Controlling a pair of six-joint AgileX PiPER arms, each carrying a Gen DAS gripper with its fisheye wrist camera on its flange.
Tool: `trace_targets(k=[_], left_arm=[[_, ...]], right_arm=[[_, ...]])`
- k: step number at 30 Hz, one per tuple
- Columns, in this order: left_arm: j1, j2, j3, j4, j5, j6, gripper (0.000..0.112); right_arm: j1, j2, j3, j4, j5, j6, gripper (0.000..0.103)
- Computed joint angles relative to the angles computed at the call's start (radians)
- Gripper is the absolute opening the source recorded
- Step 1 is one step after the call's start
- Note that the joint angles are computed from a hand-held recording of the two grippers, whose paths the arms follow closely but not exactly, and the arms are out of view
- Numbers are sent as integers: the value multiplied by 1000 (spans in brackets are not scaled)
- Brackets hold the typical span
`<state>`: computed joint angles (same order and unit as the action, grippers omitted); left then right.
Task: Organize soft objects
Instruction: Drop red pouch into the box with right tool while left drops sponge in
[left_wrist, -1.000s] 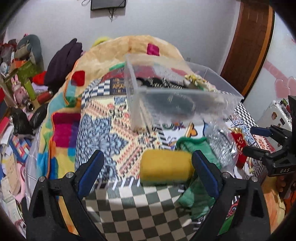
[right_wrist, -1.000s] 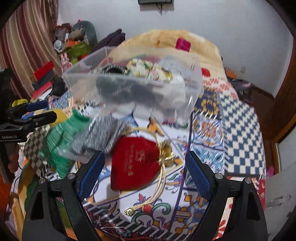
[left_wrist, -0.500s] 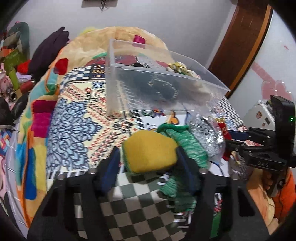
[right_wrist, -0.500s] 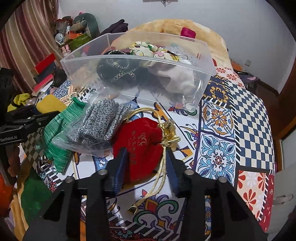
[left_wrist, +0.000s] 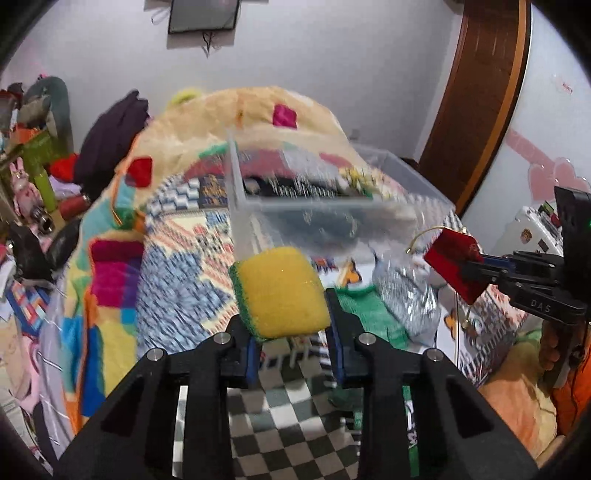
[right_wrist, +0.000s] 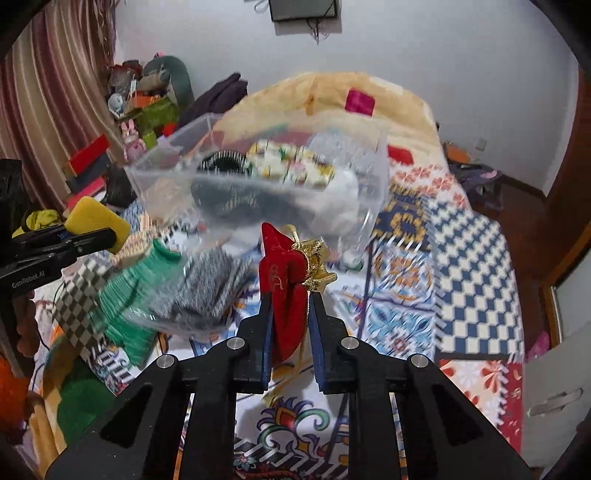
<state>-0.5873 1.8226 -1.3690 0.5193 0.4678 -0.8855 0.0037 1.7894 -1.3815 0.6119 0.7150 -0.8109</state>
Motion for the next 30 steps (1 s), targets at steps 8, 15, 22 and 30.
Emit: trace_targets(k=[8, 15, 22, 30], left_arm=[[-6, -10, -98, 142, 37, -63, 30], [11, 61, -258, 159, 76, -21, 30], [36, 186, -449, 80, 136, 103, 30], [80, 367, -690, -150, 231, 329, 30]], right_arm=[[-28, -33, -80, 71, -9, -30, 16], [-17, -12, -180, 127, -33, -37, 16], [24, 68, -287, 79, -55, 25, 16], [61, 220, -451, -68, -3, 163, 16]])
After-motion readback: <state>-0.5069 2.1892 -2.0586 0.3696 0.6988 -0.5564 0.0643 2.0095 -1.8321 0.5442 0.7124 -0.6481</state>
